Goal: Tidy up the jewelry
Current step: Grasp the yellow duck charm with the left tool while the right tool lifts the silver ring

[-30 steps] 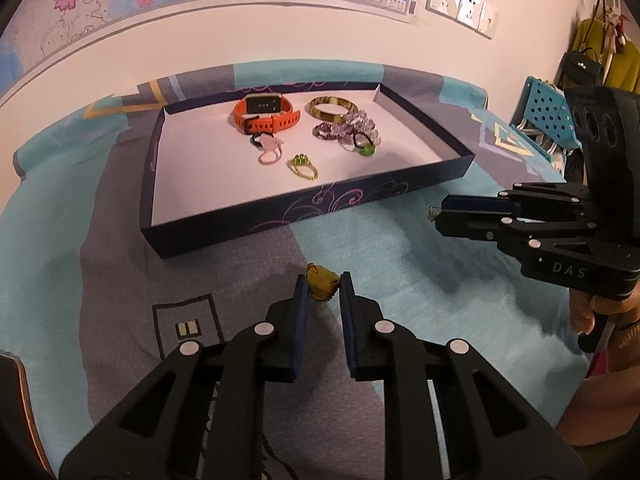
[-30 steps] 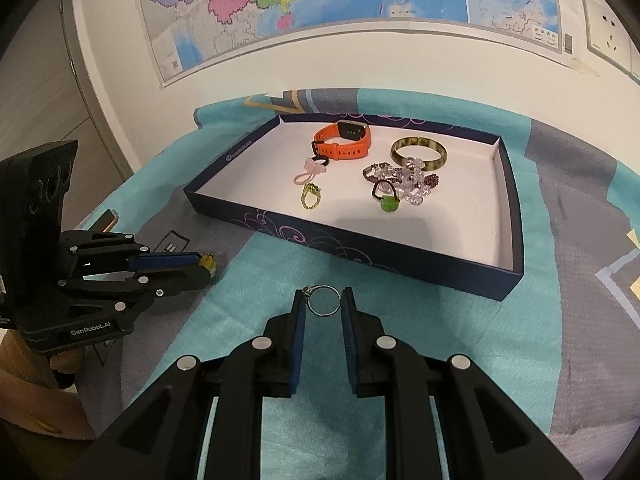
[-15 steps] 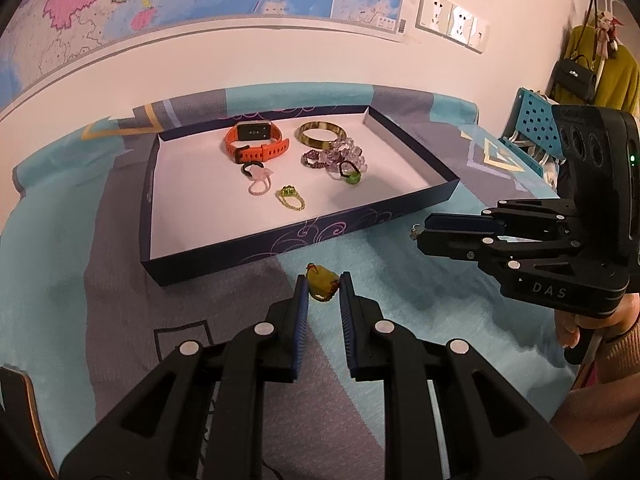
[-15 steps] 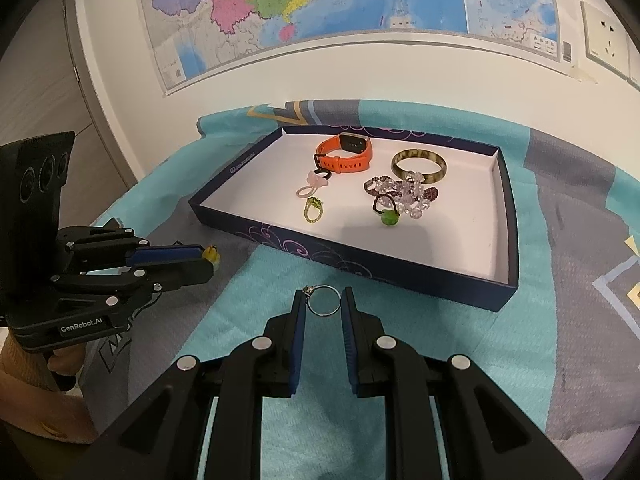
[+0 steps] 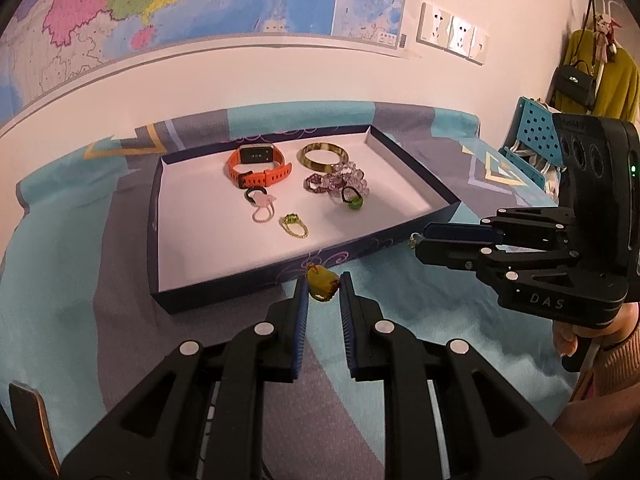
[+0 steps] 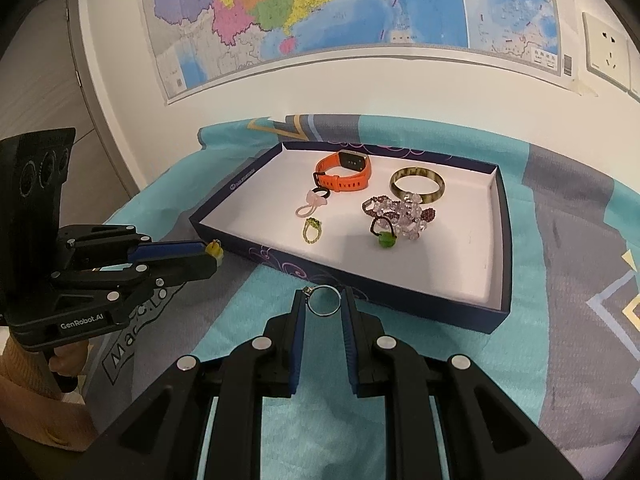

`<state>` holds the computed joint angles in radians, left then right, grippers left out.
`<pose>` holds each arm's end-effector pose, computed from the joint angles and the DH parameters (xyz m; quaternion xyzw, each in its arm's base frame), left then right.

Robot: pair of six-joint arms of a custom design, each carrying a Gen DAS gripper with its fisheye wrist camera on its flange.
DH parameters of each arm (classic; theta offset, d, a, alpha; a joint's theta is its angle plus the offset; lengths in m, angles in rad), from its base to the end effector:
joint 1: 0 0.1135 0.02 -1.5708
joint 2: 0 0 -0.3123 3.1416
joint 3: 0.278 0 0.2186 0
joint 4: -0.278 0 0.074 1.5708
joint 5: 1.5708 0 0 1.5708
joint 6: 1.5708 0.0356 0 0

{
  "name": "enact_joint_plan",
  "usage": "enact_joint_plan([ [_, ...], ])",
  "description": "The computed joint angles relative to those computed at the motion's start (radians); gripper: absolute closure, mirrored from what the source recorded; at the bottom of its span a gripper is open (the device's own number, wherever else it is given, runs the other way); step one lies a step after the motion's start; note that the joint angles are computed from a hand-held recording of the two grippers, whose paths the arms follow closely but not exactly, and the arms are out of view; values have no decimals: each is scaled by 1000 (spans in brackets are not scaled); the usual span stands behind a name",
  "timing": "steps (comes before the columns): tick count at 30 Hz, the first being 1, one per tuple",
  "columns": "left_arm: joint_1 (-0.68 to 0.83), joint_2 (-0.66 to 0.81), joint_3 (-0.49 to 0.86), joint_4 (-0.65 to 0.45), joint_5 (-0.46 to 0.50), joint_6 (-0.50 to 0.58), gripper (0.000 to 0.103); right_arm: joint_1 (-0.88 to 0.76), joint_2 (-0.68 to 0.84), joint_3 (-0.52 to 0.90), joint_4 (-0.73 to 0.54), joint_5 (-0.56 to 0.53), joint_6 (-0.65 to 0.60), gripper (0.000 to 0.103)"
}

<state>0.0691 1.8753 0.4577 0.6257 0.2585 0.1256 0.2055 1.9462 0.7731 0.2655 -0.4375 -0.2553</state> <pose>0.2811 0.0103 0.1357 0.0748 0.9157 -0.0821 0.3863 0.3265 0.0835 0.1498 -0.2796 0.8825 0.1972 0.3228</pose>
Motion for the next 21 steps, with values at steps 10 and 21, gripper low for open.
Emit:
enact_joint_plan([
  [10, -2, 6, 36, -13, -10, -11, 87, -3, -3, 22, -7, -4, 2, 87],
  [21, 2, 4, 80, -38, -12, -14, 87, -2, 0, 53, -23, 4, 0, 87],
])
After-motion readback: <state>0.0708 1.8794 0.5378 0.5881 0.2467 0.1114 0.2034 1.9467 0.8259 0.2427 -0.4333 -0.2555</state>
